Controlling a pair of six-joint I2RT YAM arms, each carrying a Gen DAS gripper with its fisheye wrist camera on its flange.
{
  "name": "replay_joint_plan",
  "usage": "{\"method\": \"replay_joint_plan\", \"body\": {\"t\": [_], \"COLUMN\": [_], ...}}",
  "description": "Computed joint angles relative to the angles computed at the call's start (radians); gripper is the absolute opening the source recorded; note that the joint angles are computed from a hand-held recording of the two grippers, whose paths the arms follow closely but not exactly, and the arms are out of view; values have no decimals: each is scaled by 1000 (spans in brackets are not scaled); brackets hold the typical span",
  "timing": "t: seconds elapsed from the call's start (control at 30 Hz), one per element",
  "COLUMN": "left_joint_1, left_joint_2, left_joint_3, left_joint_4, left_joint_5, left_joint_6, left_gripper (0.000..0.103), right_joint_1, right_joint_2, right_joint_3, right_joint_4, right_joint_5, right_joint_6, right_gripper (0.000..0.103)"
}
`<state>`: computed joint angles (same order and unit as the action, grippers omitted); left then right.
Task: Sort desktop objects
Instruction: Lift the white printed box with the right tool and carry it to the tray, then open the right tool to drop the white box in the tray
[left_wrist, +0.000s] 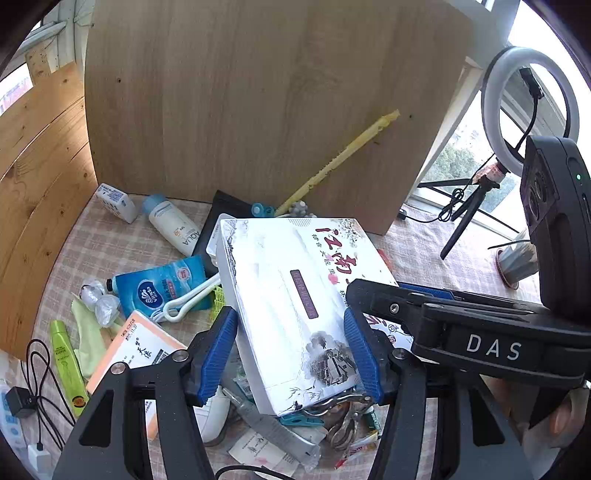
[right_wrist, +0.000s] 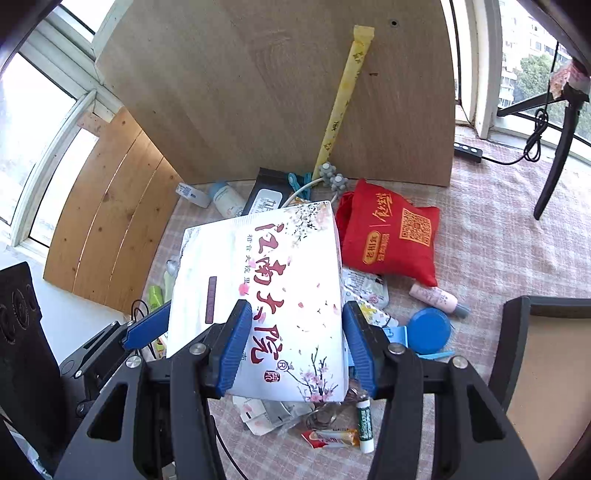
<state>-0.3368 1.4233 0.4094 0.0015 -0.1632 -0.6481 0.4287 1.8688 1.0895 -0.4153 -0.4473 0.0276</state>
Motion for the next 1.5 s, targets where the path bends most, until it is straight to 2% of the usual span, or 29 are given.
{"method": "replay_joint_plan", "body": {"t": [0.13,0.23,0.37,0.57,0.7,0.9,1.07,1.17,1.3,1.5], "left_joint_1": [-229,-402,-581,-754,-807,-872,-897,-905,-917,-899], "left_joint_2": [6,81,209,402,508,619,658,672,660,555], "left_joint_3": [35,104,232,465,595,756,820,840,826,703], "left_joint_4": [-45,-63,-76,-108,-132,-211,-244,-261,-275,-260], "left_joint_5": [-64,-123,-139,-106,-64,-51,-46,-29,-52,-96], "left_joint_6": [-122,-196,-269,-309,-294,-305,-308,-292,-293,-304], "left_gripper": [57,57,58,57,57,57,57,57,57,57], "right_joint_1": [-140,-281,-531,-903,-1067,-1184,-1242,-1261,-1253,-1136], "right_joint_2": [-154,-260,-348,-332,-294,-289,-269,-301,-338,-436], "right_joint_3": [-175,-286,-375,-396,-380,-379,-364,-381,-395,-460], "right_joint_4": [-14,-45,-134,-239,-271,-280,-298,-269,-278,-291], "right_joint_5": [-11,-21,-42,-37,-31,-12,0,13,-4,-30], "right_joint_6": [-65,-147,-325,-599,-715,-811,-861,-846,-831,-766], "right_gripper": [51,51,50,50,50,50,50,50,50,50]}}
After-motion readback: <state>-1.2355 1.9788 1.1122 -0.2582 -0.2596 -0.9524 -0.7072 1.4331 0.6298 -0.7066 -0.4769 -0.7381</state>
